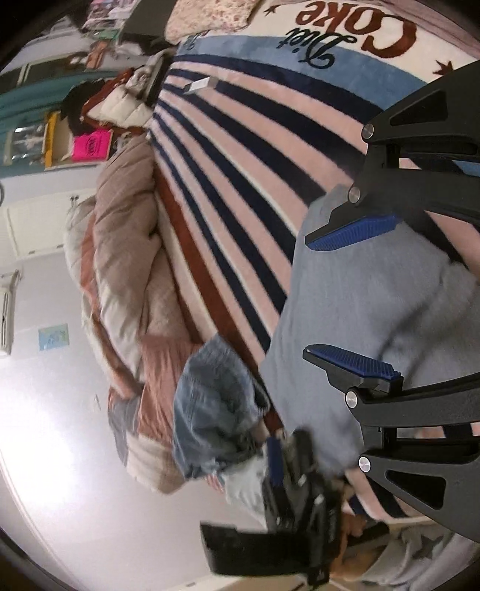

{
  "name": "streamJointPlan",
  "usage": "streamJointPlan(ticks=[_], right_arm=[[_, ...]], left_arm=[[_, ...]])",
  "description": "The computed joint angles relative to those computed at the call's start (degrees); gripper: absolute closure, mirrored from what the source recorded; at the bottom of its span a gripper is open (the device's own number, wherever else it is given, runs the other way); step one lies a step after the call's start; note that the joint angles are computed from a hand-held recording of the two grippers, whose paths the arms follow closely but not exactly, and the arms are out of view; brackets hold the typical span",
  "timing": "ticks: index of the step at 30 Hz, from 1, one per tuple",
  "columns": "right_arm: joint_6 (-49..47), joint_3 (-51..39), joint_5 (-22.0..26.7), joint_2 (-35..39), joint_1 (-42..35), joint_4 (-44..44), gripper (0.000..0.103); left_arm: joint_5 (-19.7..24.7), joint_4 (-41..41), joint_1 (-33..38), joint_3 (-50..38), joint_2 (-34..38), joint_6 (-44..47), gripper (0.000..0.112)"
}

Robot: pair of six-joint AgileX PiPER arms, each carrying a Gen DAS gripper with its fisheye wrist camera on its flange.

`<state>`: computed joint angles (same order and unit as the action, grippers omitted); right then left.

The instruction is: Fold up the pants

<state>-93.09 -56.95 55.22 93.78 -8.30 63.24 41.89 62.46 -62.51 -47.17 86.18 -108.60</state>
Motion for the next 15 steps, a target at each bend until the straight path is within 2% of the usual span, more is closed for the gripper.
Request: streamJointPlan(ticks=[4,5,6,8,9,10,11,13,15], right_arm=[[-2.79,5.43,-0.51,-4.02,0.39,-5.76,0.054],[-4.06,7.09,-0.87,-4.64,0.50,-7.18,0.055],[-4.73,9.05,-2.49,-5.61,1.16,-8.92,0.056],[-8.31,14.53,-10.28,-9.01,3.30,-7.39,0.061],[-11.14,17.46,-15.45,-10.56,4.66,-3.36,0.066],[-14.19,19.93,-20.42,-11.51,6.39,1.40,0.082],[-16.19,21.25,-23.31,-11.84,7.60,4.07,0.095],[-17.16,22.63,-23.57,-12.36,7.39,3.86,0.101],[-19.95,25.27,-20.79,-14.88,4.55,3.18,0.102]], left_arm=[[-3.64,0.10,0.18,0.79,1.17,-0.63,0.056],[-3.39,0.51,-0.92,1.43,1.16,-2.13,0.056],[-3.91,0.33,-0.87,2.00,1.24,-2.46,0.056],[-3.99,-0.39,-1.05,2.91,1.11,-2.97,0.056],[-4.11,-0.43,-1.02,3.43,0.85,-3.70,0.056],[-4.10,-0.18,-1.45,4.07,0.36,-4.47,0.056],[-4.23,-0.26,-1.60,4.59,-0.09,-4.55,0.056],[-3.49,-1.49,-2.09,5.07,-0.67,-3.54,0.056],[-3.81,-1.94,-2.29,6.10,-1.65,-3.47,0.056]])
